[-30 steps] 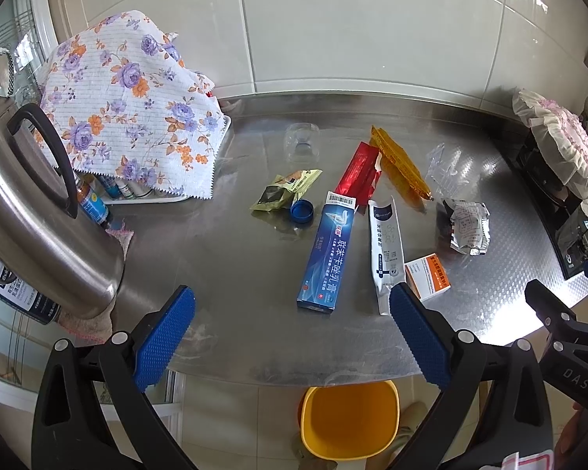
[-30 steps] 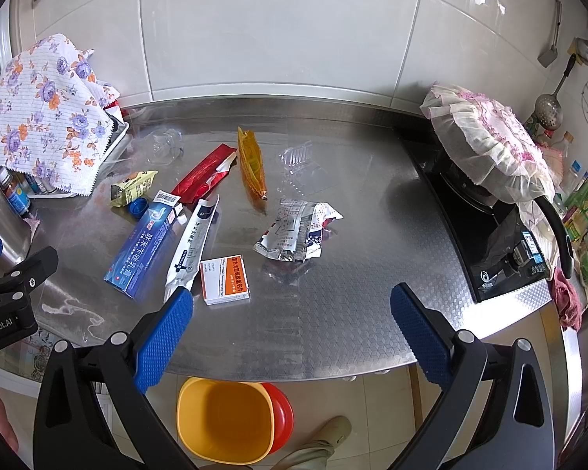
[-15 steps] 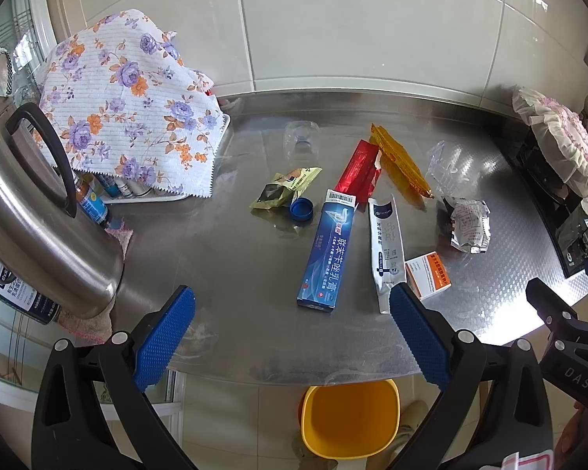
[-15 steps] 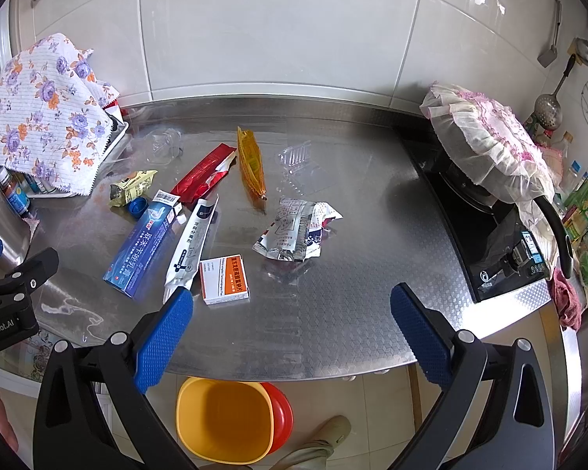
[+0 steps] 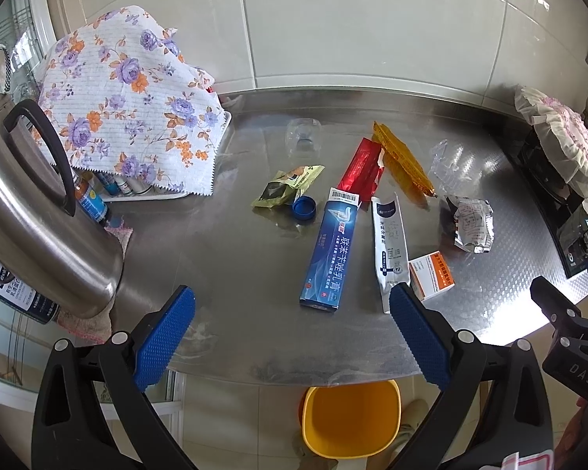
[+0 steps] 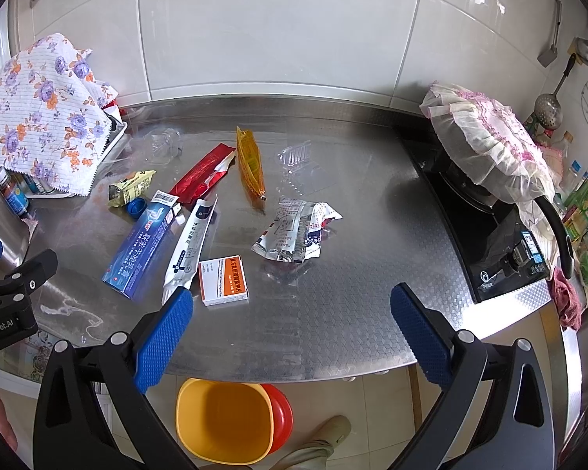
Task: Collect trash
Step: 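Grasp the blue toothpaste box with the left tool while the right tool grasps the silver snack bag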
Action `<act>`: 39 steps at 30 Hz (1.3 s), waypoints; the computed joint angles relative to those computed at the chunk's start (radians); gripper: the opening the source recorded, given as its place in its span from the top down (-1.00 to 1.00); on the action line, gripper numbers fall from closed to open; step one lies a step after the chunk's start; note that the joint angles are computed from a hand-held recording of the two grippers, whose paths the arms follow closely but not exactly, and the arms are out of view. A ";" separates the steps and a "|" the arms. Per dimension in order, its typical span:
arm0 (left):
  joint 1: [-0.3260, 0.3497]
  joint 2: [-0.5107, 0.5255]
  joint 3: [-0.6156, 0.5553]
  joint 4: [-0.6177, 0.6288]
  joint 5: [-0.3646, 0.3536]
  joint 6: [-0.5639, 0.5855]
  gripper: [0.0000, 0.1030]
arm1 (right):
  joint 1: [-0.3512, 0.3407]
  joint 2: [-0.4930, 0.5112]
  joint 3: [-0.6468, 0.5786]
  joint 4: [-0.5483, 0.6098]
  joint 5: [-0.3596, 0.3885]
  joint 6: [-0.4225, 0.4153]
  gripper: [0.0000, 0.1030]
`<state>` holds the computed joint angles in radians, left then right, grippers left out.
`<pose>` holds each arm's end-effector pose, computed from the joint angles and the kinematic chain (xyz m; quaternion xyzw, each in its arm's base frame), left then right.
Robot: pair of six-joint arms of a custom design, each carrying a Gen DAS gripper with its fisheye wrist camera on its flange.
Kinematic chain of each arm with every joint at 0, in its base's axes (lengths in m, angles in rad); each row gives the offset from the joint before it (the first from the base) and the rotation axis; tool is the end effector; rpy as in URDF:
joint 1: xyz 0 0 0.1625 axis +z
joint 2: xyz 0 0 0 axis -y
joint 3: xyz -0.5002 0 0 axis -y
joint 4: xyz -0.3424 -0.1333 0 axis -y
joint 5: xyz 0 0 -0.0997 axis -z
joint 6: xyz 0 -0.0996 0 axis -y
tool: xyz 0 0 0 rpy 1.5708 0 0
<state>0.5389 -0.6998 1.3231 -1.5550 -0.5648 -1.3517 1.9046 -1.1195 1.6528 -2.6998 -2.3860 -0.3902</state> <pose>-0.4968 -0.5504 0.1825 0.0171 0.8453 -0.3233 0.4250 0.2651 -0.5789 0.4380 0.2020 -0.8620 0.2586 0.3864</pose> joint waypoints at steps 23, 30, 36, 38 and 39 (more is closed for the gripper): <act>0.119 0.027 0.113 -0.381 -0.092 0.298 -0.91 | -0.136 0.069 -0.099 0.109 0.104 0.024 -0.95; 0.152 0.089 0.044 -0.368 -0.107 0.379 -0.91 | -0.155 0.135 -0.188 0.130 0.103 0.019 -0.95; 0.180 0.116 0.007 -0.366 -0.115 0.401 -0.91 | -0.172 0.202 -0.288 0.188 0.105 0.048 -0.95; 0.186 0.122 -0.005 -0.358 -0.113 0.405 -0.87 | -0.177 0.221 -0.317 0.216 0.107 0.062 -0.95; 0.189 0.125 -0.011 -0.355 -0.114 0.408 -0.85 | -0.179 0.230 -0.328 0.224 0.105 0.065 -0.95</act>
